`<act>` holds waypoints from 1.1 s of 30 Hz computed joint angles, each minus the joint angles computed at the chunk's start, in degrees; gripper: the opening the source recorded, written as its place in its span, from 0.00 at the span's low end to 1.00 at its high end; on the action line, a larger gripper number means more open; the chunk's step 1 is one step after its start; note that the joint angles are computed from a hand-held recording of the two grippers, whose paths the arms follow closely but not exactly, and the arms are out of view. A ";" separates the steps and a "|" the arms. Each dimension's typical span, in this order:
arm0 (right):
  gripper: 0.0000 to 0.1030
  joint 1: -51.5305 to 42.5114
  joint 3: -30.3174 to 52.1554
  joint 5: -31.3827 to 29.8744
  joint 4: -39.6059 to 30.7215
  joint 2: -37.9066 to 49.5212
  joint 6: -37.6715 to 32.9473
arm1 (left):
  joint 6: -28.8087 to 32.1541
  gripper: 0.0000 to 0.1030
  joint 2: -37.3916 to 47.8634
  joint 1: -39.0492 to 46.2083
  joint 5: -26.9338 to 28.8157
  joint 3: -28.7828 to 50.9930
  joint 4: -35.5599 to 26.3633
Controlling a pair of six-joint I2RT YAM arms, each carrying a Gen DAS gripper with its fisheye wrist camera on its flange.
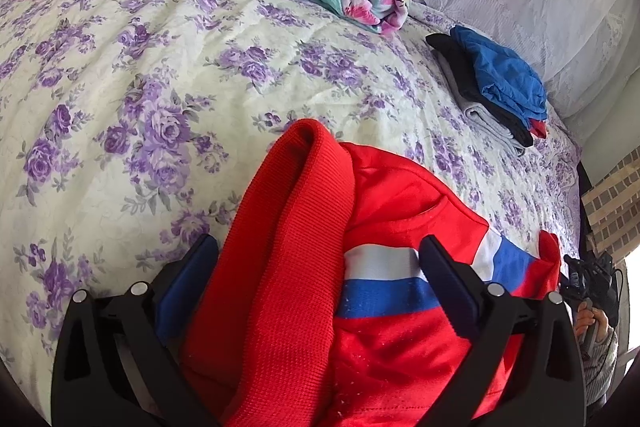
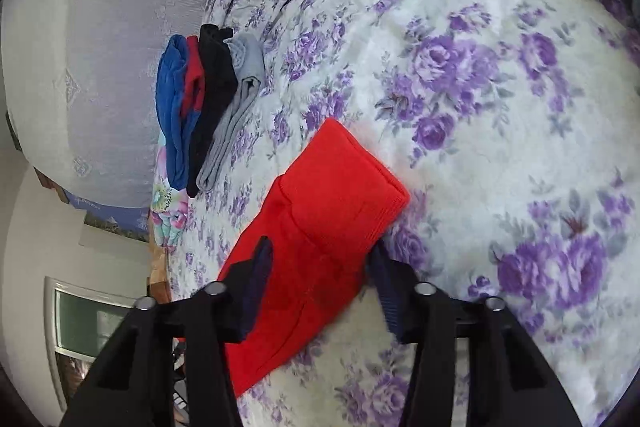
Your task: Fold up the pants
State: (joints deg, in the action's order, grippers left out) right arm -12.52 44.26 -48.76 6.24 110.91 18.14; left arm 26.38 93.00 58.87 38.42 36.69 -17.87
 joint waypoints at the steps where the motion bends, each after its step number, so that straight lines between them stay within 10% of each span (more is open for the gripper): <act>1: 0.16 0.31 -0.28 0.66 0.78 -0.02 -1.19 | 0.08 0.95 0.06 -0.03 -0.08 0.08 -0.07; 5: 0.15 -3.69 -7.19 -0.92 0.00 -7.60 -10.07 | 0.39 0.95 0.66 0.74 0.82 1.71 -2.82; 12: 0.21 -22.27 -7.87 0.47 -28.25 -10.26 -36.63 | -1.06 0.95 4.90 1.80 3.77 8.48 -10.36; 14: 0.42 -25.42 -8.43 -1.48 -28.35 -12.74 -36.85 | -2.46 0.95 4.90 0.39 2.48 9.01 -9.33; 19: 0.45 -18.73 -6.62 -0.53 -17.27 -13.85 -26.79 | -4.26 0.94 5.55 -3.96 -1.74 9.68 -6.47; 26: 0.53 -10.84 3.21 3.82 -12.53 -1.85 -20.70 | -4.24 0.63 4.58 -4.55 -3.41 8.66 -4.44; 33: 0.08 -9.67 -3.03 2.61 -13.59 -7.20 -31.94 | -0.52 0.16 1.57 -3.27 0.44 7.66 -6.42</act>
